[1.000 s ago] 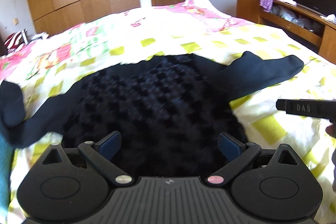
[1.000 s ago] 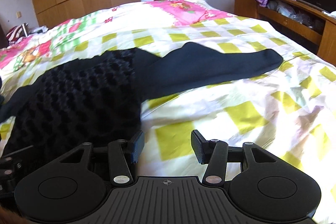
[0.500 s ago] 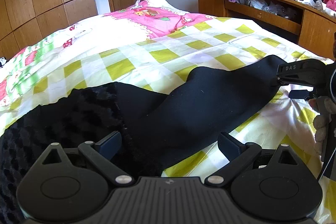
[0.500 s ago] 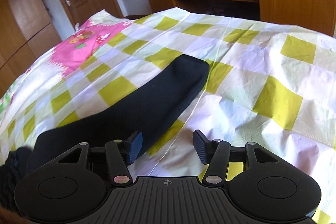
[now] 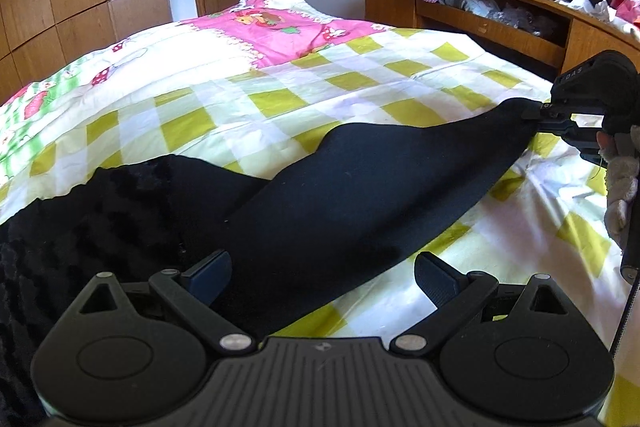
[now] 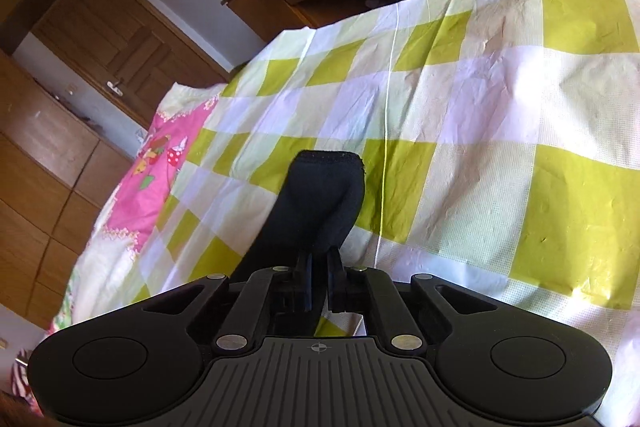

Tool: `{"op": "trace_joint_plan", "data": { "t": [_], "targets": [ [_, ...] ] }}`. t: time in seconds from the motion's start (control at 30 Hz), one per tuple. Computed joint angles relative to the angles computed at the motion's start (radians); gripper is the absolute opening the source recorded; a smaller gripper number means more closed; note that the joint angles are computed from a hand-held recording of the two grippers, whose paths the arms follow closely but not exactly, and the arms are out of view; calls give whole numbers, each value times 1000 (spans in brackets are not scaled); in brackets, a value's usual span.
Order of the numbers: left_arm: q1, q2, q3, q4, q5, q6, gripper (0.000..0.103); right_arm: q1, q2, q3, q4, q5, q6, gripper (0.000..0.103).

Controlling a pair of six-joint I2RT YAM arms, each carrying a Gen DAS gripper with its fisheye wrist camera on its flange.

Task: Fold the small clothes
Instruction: 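Grasp the sleeve cuff with the right gripper, then carry the sleeve across the sweater body with the right gripper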

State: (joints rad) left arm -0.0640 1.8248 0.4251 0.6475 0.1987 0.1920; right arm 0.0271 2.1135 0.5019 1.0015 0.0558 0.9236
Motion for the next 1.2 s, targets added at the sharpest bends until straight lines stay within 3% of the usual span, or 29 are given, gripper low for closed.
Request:
{"op": "trace_joint_plan", "data": {
  "t": [0.13,0.3,0.47,0.6,0.77,0.87,0.93,1.03,1.2],
  "targets": [
    [-68,16,17,-15,39,-20,103,-53,-129,-98,50,1,-21,6],
    [1,-81,-74,-19,111,56,103,-50,-284,-132,-88,65,-109,6],
    [375,-216,-124,-177,312,262,103,131,-407,-131,-145,212,-224,6],
    [719,-189,-131,-175,399,470,103,346,-455,-27,-242,275,-340,6],
    [1011,-44,-70,-114,466,602,103,668,-289,279,-370,287,-490,6],
    [1098,48,12,-187,509,610,103,805,-90,511,-482,266,-658,6],
    [1127,90,55,-233,530,653,103,882,75,699,-632,257,-783,6],
    [1143,120,73,-218,547,692,103,960,251,923,-857,234,-840,9],
    [1174,120,147,-361,599,693,103,1004,273,978,-916,317,-798,11]
  ]
}}
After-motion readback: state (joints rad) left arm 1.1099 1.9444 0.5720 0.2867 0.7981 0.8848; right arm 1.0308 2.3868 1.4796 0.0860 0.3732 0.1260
